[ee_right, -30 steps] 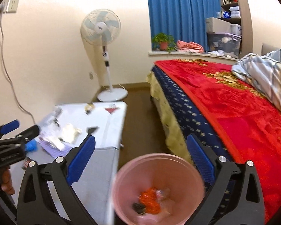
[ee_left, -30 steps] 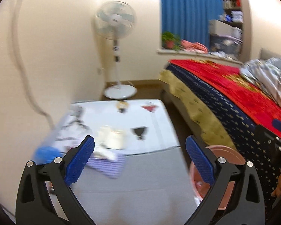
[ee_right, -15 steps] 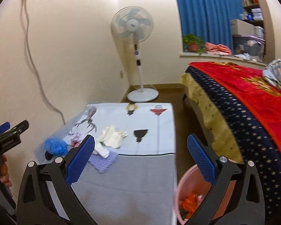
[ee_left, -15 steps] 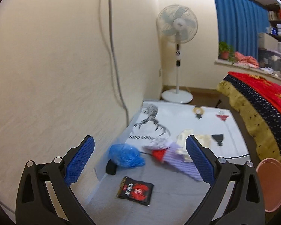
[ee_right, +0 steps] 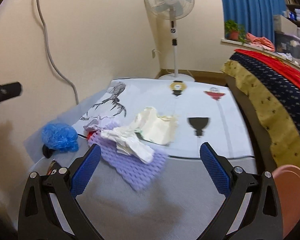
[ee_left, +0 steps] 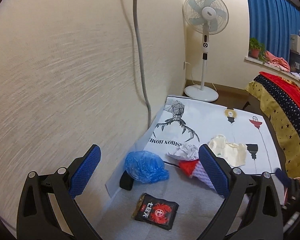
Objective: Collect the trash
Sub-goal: 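Move both grippers back over the ironing board, then grasp the white tissue with the right gripper and lift it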
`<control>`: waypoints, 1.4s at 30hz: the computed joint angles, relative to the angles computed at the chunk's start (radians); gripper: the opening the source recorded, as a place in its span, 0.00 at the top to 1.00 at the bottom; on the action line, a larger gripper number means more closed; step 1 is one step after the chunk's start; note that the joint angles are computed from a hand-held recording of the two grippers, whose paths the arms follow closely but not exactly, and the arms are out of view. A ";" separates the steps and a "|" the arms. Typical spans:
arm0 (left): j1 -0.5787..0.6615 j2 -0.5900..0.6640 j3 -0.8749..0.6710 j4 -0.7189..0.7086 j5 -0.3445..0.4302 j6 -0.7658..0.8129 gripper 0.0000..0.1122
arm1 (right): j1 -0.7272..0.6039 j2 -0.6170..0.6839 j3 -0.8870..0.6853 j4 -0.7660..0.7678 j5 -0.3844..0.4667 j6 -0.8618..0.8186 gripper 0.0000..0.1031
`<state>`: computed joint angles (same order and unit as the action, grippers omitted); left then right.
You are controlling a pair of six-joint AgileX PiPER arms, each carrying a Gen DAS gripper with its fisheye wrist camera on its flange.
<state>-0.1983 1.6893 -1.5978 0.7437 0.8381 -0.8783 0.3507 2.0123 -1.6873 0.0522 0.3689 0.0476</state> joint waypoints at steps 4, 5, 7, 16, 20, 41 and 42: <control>0.021 0.022 -0.022 -0.015 0.005 0.009 0.15 | 0.036 0.105 -0.099 -0.052 -0.014 0.019 0.07; 0.029 0.026 -0.031 -0.034 0.005 0.013 0.15 | 0.044 0.135 -0.137 -0.061 0.000 0.013 0.07; 0.039 0.038 -0.046 -0.053 0.008 0.018 0.15 | 0.054 0.179 -0.193 -0.081 0.016 0.012 0.10; 0.053 0.060 -0.061 -0.055 0.022 0.007 0.15 | 0.048 0.274 -0.355 0.055 0.121 -0.133 0.48; 0.048 0.061 -0.061 -0.051 0.020 0.006 0.15 | 0.042 0.253 -0.317 0.098 0.104 -0.174 0.86; -0.030 0.073 0.087 -0.028 -0.297 -0.016 0.15 | -0.290 -0.467 0.236 0.182 0.233 -0.253 0.90; -0.034 0.097 0.091 0.008 -0.314 -0.041 0.15 | -0.309 -0.488 0.252 0.196 0.238 -0.263 0.90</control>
<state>-0.2327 1.7862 -1.5070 0.7514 0.5245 -0.9193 0.0414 1.5242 -1.4348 0.2486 0.6074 -0.2151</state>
